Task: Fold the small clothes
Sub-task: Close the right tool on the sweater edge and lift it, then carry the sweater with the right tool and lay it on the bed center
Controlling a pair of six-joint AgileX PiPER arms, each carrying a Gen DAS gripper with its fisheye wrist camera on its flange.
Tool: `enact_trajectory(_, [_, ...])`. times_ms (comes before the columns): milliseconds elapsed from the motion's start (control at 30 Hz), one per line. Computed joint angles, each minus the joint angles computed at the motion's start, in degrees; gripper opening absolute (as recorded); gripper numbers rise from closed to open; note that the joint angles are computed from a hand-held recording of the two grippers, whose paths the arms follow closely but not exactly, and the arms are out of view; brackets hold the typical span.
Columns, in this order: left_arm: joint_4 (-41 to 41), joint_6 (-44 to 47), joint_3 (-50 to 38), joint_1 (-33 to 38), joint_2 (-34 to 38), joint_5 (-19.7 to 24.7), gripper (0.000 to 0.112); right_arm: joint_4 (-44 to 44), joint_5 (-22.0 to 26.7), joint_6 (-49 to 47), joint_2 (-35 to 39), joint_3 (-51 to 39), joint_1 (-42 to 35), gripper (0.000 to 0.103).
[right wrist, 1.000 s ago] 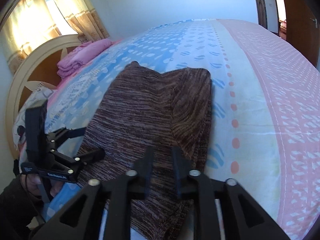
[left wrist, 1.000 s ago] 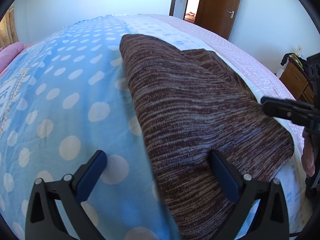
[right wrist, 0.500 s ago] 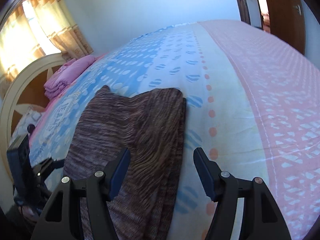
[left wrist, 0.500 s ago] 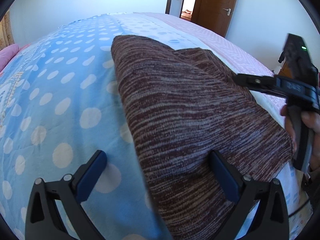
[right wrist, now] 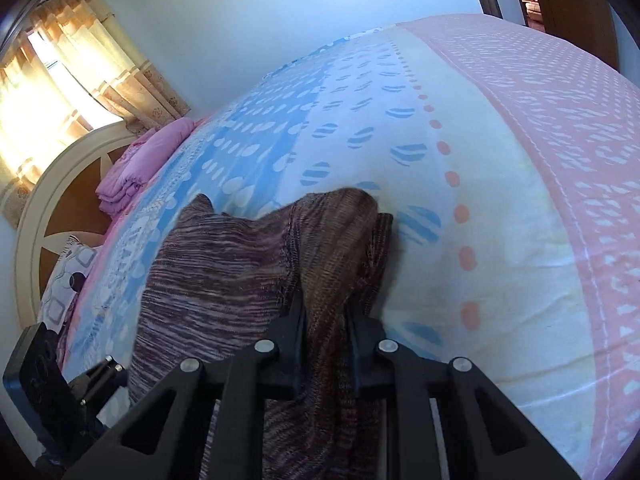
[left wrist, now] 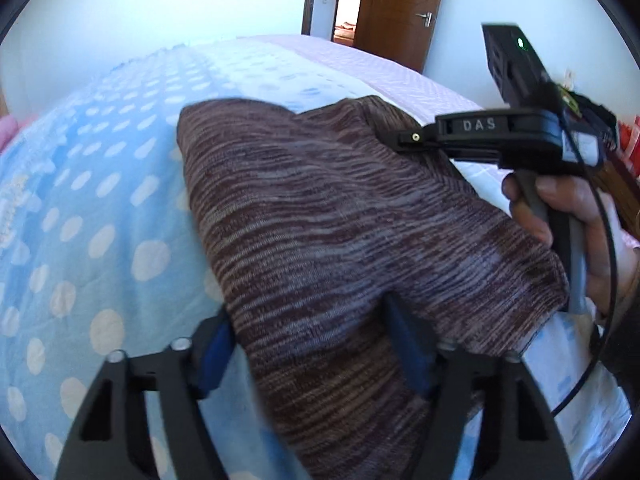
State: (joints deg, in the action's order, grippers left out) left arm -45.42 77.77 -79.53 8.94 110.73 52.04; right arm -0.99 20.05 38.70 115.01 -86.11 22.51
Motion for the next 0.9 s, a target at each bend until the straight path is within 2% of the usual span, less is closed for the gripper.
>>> enact_trajectory(33, [0.0,0.7,1.2,-0.1,-1.1,-0.8,0.056,-1.5,0.0,1.4,-0.3,0.0,0.6,0.016])
enact_trajectory(100, [0.0,0.9,2.7,0.1,-3.2,-1.9,0.037,-7.1,-0.4,6.7,-1.6,0.4,2.0,0.015])
enact_trajectory(200, [-0.1,1.5,4.1,1.7,-6.6,-1.3,0.031,-12.2,-1.5,12.7,-3.9,1.8,3.4,0.015])
enact_trajectory(333, [-1.4,5.0,6.5,5.9,-11.4,0.6,0.029,-16.4,0.2,16.5,-5.8,0.3,6.6,0.014])
enact_trajectory(533, [-1.9,10.2,7.8,15.2,-15.1,5.1,0.029,-15.1,3.1,15.4,-3.2,-7.1,11.4,0.014])
enact_trajectory(733, [-1.2,11.7,4.7,23.5,-14.6,8.8,0.029,-8.9,5.8,10.3,4.9,-19.7,15.2,0.014])
enact_trajectory(900, [-1.2,12.7,0.5,29.9,-12.7,11.8,0.029,-3.4,11.3,5.7,15.0,-36.6,18.1,0.014])
